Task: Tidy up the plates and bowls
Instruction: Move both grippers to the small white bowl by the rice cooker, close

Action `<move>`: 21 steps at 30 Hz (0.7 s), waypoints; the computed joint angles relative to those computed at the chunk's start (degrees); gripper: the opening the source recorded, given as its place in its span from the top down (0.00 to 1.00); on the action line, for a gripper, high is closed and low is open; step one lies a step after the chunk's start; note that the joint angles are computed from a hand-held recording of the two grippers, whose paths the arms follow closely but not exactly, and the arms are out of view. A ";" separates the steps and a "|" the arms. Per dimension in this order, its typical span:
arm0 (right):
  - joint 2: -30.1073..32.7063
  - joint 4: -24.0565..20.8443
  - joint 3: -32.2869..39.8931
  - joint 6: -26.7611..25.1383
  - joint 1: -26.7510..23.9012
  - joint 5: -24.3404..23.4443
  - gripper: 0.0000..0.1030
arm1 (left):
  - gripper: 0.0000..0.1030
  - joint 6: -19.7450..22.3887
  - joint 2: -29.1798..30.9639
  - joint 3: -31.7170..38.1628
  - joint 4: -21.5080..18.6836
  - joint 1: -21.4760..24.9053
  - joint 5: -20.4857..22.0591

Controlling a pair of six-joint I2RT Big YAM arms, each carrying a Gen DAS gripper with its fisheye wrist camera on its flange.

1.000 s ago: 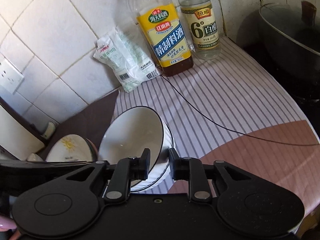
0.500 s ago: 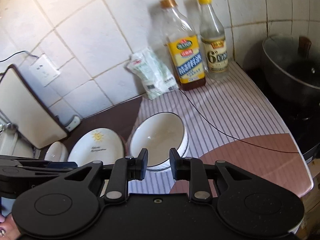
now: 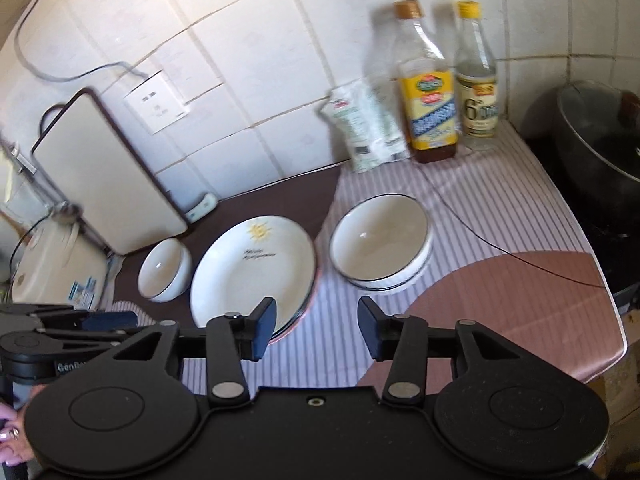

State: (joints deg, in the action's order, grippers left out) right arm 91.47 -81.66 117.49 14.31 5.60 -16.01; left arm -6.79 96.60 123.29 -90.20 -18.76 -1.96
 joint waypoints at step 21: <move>1.62 19.83 -4.16 0.46 11.99 -5.90 0.30 | 0.46 -1.52 -6.04 -11.68 7.41 16.45 5.42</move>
